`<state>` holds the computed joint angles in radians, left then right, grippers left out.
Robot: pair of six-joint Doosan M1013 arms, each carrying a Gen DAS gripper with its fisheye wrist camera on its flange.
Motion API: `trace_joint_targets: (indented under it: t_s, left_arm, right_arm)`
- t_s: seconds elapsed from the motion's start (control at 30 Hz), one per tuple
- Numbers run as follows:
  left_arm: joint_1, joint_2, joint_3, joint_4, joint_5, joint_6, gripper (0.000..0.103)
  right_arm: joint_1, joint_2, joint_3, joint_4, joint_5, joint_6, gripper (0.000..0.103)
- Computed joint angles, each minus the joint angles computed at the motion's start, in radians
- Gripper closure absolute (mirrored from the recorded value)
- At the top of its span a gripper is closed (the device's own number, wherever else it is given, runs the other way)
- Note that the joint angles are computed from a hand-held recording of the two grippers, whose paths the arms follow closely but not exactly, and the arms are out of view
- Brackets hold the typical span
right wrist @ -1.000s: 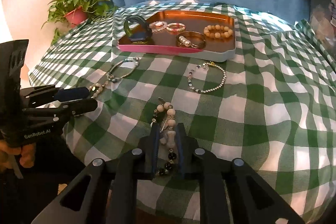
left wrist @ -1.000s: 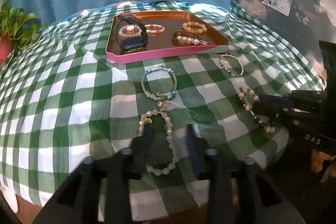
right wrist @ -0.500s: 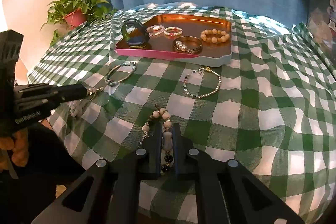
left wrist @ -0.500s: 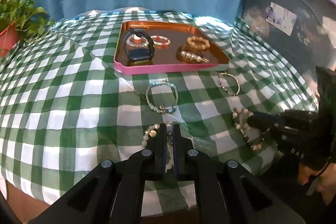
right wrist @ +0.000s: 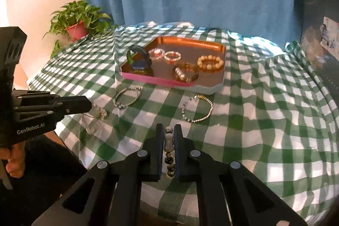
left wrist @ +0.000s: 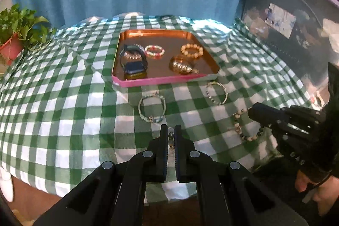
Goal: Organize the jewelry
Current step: 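Lift both bracelets and carry them toward the orange tray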
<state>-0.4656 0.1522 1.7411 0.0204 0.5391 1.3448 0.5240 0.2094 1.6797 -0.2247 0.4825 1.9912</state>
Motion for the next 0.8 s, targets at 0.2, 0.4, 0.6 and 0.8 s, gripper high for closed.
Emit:
trace_joint_targets:
  t_s: [0.2, 0.4, 0.6, 0.8]
  left_arm:
    - [-0.004, -0.039, -0.011, 0.011, -0.01, -0.014, 0.098]
    - [-0.008, -0.076, -0.026, 0.034, -0.027, -0.04, 0.098]
    - [-0.005, -0.091, -0.053, 0.04, -0.04, -0.012, 0.098]
    - [0.025, -0.089, -0.078, -0.095, -0.06, 0.111, 0.098]
  right_arm:
    - [0.011, -0.021, -0.014, -0.075, 0.049, 0.089, 0.095]
    - [0.03, -0.054, -0.03, -0.121, 0.063, 0.11, 0.095]
    - [0.049, -0.06, -0.071, -0.174, 0.074, 0.122, 0.095]
    - [0.014, -0.059, -0.107, 0.033, 0.032, 0.001, 0.095]
